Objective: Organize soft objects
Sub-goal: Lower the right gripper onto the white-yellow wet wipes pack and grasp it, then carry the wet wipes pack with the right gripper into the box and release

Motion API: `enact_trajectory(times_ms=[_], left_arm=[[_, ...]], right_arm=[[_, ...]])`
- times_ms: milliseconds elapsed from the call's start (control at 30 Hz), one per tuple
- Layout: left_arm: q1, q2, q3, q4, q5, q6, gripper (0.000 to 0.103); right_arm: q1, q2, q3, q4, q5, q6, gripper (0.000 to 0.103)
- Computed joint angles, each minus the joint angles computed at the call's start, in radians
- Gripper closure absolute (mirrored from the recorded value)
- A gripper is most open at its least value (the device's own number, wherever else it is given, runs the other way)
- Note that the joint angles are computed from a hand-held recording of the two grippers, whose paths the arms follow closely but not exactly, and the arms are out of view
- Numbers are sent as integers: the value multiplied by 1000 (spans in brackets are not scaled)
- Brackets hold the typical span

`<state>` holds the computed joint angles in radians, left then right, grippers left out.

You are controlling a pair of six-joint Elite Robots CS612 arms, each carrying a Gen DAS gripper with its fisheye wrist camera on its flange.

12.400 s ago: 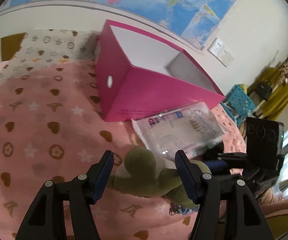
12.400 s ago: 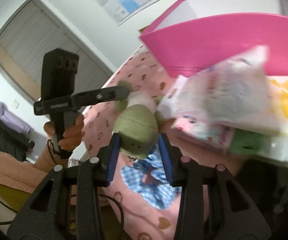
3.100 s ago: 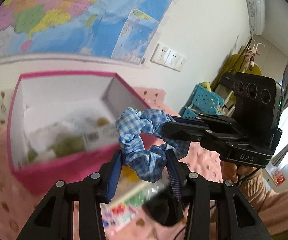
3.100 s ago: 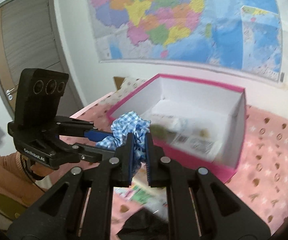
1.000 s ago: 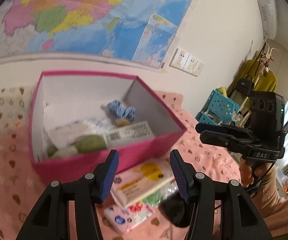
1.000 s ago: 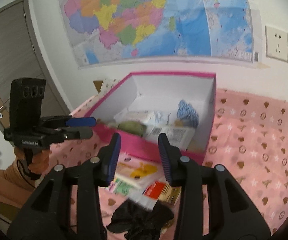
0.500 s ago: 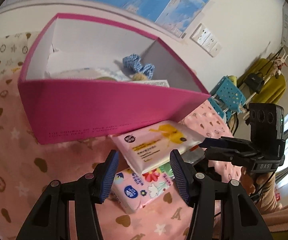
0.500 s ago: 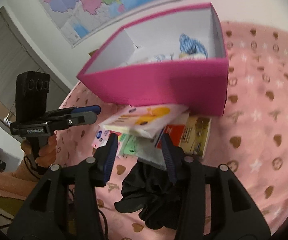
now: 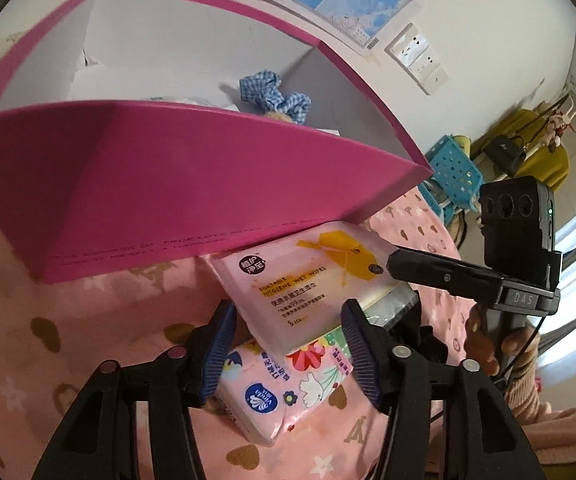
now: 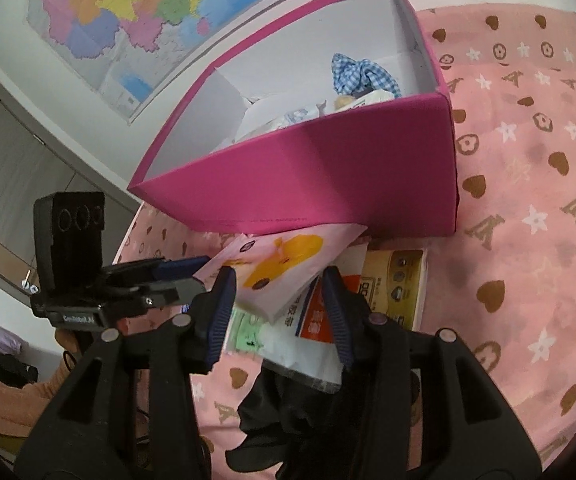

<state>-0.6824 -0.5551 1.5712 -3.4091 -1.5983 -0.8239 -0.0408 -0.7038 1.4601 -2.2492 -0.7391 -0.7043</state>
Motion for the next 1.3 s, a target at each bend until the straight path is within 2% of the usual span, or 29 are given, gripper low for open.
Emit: enact_trajectory(times_ms=[167, 233, 367, 467, 633, 933, 1300], left_arm=[[22, 22, -18, -30, -81, -30, 42], [25, 26, -21, -38, -89, -39, 42], [21, 25, -24, -34, -84, -33, 42], [16, 24, -22, -54, -76, -38, 42], [7, 14, -1, -97, -43, -44, 42], [-24, -19, 42, -123, 26, -35, 42], [-52, -102, 110, -168, 190, 49, 42]], right_arm=[[2, 3, 2, -21, 1, 5, 56], [4, 3, 5, -32, -6, 0, 57], [5, -4, 27, -102, -22, -3, 70], [5, -8, 38, -133, -23, -3, 76], [1, -20, 61, -174, -16, -20, 83], [-8, -50, 101, -209, 19, -63, 84], [-13, -104, 128, -205, 125, -168, 84]])
